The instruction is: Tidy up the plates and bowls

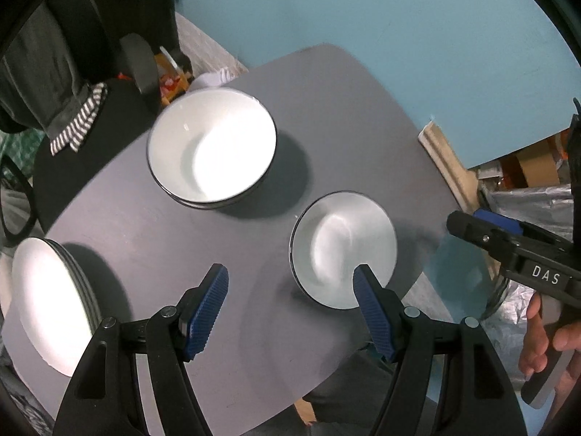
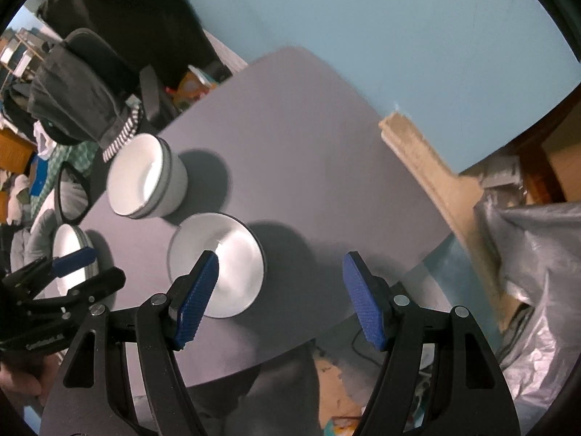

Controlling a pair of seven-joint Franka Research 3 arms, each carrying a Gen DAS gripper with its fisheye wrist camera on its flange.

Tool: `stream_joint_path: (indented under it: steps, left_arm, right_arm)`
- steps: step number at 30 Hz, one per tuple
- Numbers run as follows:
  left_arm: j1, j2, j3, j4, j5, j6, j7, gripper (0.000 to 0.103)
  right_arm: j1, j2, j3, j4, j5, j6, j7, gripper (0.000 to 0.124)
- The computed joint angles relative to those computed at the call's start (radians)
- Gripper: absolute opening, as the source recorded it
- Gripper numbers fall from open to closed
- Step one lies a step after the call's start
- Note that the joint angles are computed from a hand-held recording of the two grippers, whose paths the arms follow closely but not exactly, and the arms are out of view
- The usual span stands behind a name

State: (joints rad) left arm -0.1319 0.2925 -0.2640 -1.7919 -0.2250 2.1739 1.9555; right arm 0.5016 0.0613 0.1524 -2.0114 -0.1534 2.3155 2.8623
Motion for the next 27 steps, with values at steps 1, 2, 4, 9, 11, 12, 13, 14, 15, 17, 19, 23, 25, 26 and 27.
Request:
stream_joint_path:
  steps: [1,2,4,9,11,12,13,14,15,17,19,23,25,26,27]
  left_arm:
    - [-0.005,0.008,0.0,-0.003,0.008,0.002,-0.006,0.073]
    - [-0.006,0.014,0.0,-0.004,0.011,0.004,-0.008,0.073]
    - [-0.01,0.028,-0.001,-0.006,0.022,0.012,-0.015,0.073]
    - [-0.016,0.053,-0.004,-0.016,0.046,0.037,-0.039,0.073]
    - [-0.02,0.064,-0.002,-0.015,0.062,0.045,-0.057,0.073]
    - [-0.021,0.071,-0.002,-0.012,0.068,0.045,-0.065,0.073]
    - [-0.02,0.079,-0.003,-0.008,0.071,0.042,-0.073,0.073]
    - [-0.018,0.084,-0.005,-0.006,0.069,0.041,-0.077,0.073]
    - [-0.015,0.091,-0.008,-0.003,0.065,0.043,-0.078,0.073]
    - [-0.013,0.105,-0.012,0.0,0.062,0.044,-0.079,0.073]
    - [-0.019,0.12,-0.011,0.011,0.081,0.034,-0.095,0.073]
    - [-0.022,0.135,-0.016,0.016,0.092,0.038,-0.112,0.073]
    - [-0.024,0.138,-0.019,0.014,0.097,0.048,-0.116,0.073]
    - [-0.024,0.139,-0.02,0.014,0.098,0.05,-0.116,0.073]
    - [-0.025,0.141,-0.021,0.014,0.1,0.052,-0.119,0.073]
  right_arm:
    - [-0.002,0.006,-0.001,-0.006,0.008,0.011,-0.007,0.07]
    - [-0.002,0.015,-0.001,-0.007,0.015,0.017,-0.014,0.07]
    - [0.0,0.03,-0.003,-0.015,0.021,0.033,-0.024,0.07]
    - [0.008,0.067,-0.01,-0.026,0.042,0.08,-0.062,0.07]
    - [0.011,0.081,-0.014,-0.032,0.051,0.106,-0.074,0.07]
    - [0.012,0.088,-0.017,-0.031,0.056,0.116,-0.08,0.07]
    - [0.014,0.093,-0.019,-0.033,0.062,0.124,-0.085,0.07]
    - [0.016,0.099,-0.021,-0.034,0.066,0.13,-0.087,0.07]
    - [0.017,0.107,-0.023,-0.034,0.071,0.14,-0.094,0.07]
    - [0.018,0.12,-0.026,-0.033,0.085,0.154,-0.106,0.07]
    - [0.022,0.129,-0.031,-0.038,0.092,0.169,-0.109,0.07]
    - [0.027,0.143,-0.036,-0.048,0.11,0.189,-0.125,0.07]
    - [0.029,0.149,-0.037,-0.05,0.121,0.2,-0.135,0.07]
    - [0.03,0.15,-0.037,-0.054,0.126,0.206,-0.138,0.07]
    - [0.032,0.15,-0.038,-0.055,0.129,0.21,-0.139,0.07]
